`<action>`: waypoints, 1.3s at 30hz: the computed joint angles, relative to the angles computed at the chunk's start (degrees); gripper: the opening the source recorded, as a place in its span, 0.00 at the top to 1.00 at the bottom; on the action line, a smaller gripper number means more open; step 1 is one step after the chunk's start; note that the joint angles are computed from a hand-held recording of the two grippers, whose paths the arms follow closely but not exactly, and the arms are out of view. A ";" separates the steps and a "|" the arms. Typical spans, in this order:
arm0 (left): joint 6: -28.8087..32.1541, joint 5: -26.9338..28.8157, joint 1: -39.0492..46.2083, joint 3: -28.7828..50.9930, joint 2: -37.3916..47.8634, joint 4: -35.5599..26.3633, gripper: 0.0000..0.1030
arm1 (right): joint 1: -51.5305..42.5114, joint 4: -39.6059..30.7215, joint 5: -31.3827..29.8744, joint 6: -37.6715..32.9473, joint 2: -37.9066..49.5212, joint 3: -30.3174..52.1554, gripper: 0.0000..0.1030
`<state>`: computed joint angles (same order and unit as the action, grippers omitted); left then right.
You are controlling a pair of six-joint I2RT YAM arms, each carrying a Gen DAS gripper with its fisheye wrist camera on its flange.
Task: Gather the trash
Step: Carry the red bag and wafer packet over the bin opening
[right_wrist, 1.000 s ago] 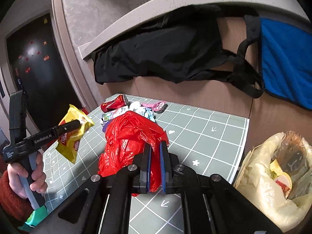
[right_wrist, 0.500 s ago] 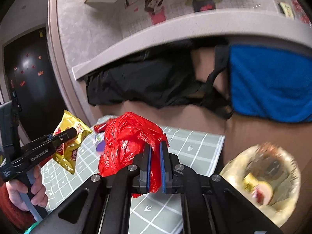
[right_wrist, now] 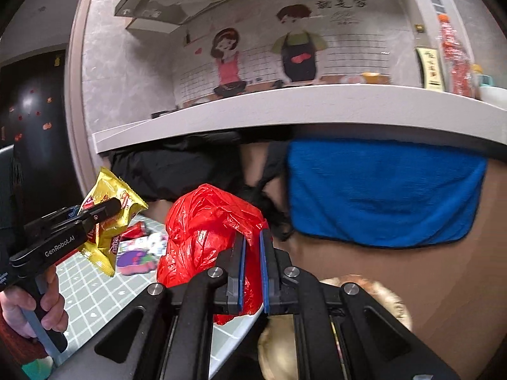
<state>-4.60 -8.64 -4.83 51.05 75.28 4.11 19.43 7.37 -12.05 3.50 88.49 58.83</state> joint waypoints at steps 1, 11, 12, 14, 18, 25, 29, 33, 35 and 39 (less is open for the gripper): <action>-0.05 -0.54 -1.26 0.65 1.14 0.29 0.79 | -1.12 0.24 -0.41 -0.05 -0.30 -0.51 0.92; -1.92 -3.06 -11.54 8.49 14.22 1.12 0.79 | -12.73 1.52 -5.21 0.57 0.88 -3.96 0.92; -2.21 -2.91 -12.11 9.40 15.42 0.86 0.79 | -13.67 1.59 -5.50 0.49 1.06 -4.24 0.92; -2.64 -2.66 -12.95 10.78 17.24 0.37 0.79 | -15.14 1.79 -6.08 0.33 1.40 -4.65 0.92; -3.57 -2.27 -14.42 13.26 20.63 -0.43 0.79 | -17.26 2.63 -7.02 0.30 2.14 -5.33 0.92; -5.86 2.52 -14.79 17.08 26.69 -2.05 0.79 | -18.93 3.24 -7.27 0.35 5.53 -4.63 0.92; -6.79 5.45 -14.43 19.06 29.54 -2.78 0.79 | -19.32 3.17 -7.15 0.21 7.50 -4.04 0.92; -7.52 6.12 -14.63 21.37 32.36 -3.33 0.79 | -19.93 3.37 -7.34 0.18 9.60 -3.27 0.92; -7.56 6.22 -14.74 22.22 33.37 -3.42 0.79 | -20.19 3.47 -7.33 0.30 10.55 -2.82 0.92; -7.69 6.75 -14.98 24.15 35.56 -3.88 0.79 | -20.36 3.38 -7.29 0.43 12.12 -1.98 0.91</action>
<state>-12.28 -1.89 -19.81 75.20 110.84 0.23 -0.94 10.75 -19.33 3.94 100.60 56.85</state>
